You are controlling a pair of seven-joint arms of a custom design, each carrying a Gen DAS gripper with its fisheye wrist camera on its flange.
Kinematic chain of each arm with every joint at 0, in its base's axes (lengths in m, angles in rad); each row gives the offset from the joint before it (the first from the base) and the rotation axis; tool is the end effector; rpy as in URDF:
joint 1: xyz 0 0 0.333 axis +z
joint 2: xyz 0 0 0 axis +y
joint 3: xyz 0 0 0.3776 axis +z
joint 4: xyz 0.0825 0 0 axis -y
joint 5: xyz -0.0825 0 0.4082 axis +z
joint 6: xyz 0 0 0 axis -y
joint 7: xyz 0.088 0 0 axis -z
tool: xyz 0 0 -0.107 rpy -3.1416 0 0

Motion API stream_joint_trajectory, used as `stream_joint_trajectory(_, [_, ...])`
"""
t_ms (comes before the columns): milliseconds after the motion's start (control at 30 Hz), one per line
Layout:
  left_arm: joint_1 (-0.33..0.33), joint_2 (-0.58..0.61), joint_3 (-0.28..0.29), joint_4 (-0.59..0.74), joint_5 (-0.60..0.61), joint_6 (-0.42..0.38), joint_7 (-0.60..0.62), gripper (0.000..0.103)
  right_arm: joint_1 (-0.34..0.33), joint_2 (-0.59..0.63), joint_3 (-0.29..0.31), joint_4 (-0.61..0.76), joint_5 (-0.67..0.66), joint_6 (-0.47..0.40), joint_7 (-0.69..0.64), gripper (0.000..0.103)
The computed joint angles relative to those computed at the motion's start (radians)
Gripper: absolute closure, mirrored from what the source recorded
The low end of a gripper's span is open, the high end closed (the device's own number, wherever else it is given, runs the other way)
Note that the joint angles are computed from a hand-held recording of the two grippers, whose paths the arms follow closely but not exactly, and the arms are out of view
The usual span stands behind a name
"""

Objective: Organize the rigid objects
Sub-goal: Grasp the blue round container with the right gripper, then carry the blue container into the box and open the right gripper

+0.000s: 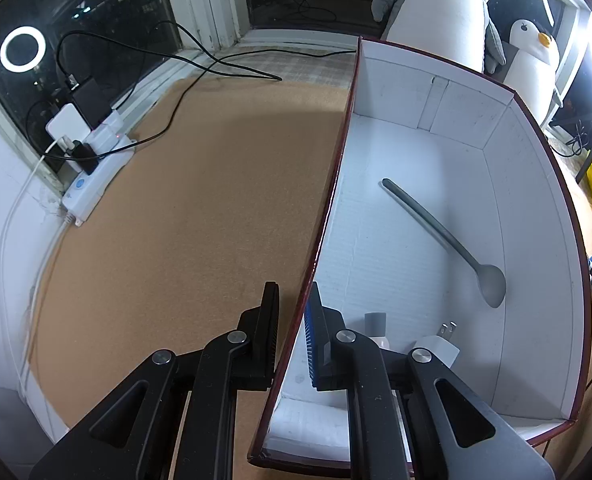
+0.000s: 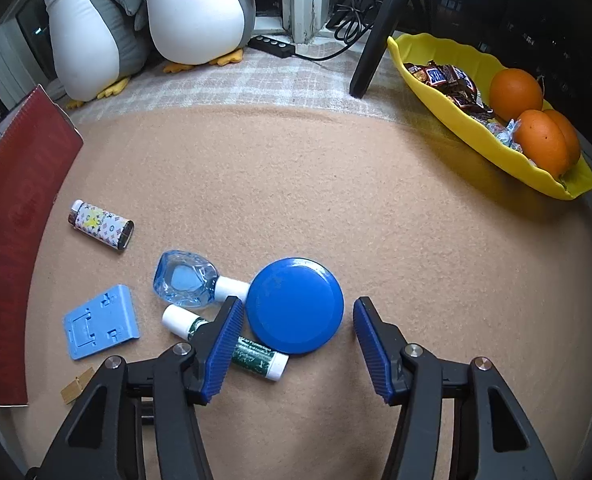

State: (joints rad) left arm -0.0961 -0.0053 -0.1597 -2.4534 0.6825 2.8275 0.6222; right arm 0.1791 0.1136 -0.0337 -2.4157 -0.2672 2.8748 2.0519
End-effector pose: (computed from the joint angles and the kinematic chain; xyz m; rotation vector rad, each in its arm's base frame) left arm 0.4926 -0.1619 0.3757 -2.0022 1.8496 -0.4073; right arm 0.5363 0.0938 0.3401 -1.9345 2.1151 -0.3774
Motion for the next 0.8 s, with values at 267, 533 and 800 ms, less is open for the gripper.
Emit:
stream_joint_trajectory(267, [-0.001,0.002,0.001,0.001,0.001,0.002,-0.003,0.092,-0.001,0.017,-0.003,0.016,-0.005,-0.017,-0.023,0.057])
stream_joint_trajectory(533, [0.000,0.004,0.003,-0.002,0.002,0.016,-0.007,0.092,0.014,0.008,-0.019,0.010,-0.056,-0.012,0.026,0.057])
stream_joint_trajectory(800, [0.006,0.005,0.009,-0.014,-0.019,0.055,0.012,0.092,0.007,-0.078,-0.007,-0.019,-0.168,-0.009,0.141,0.057])
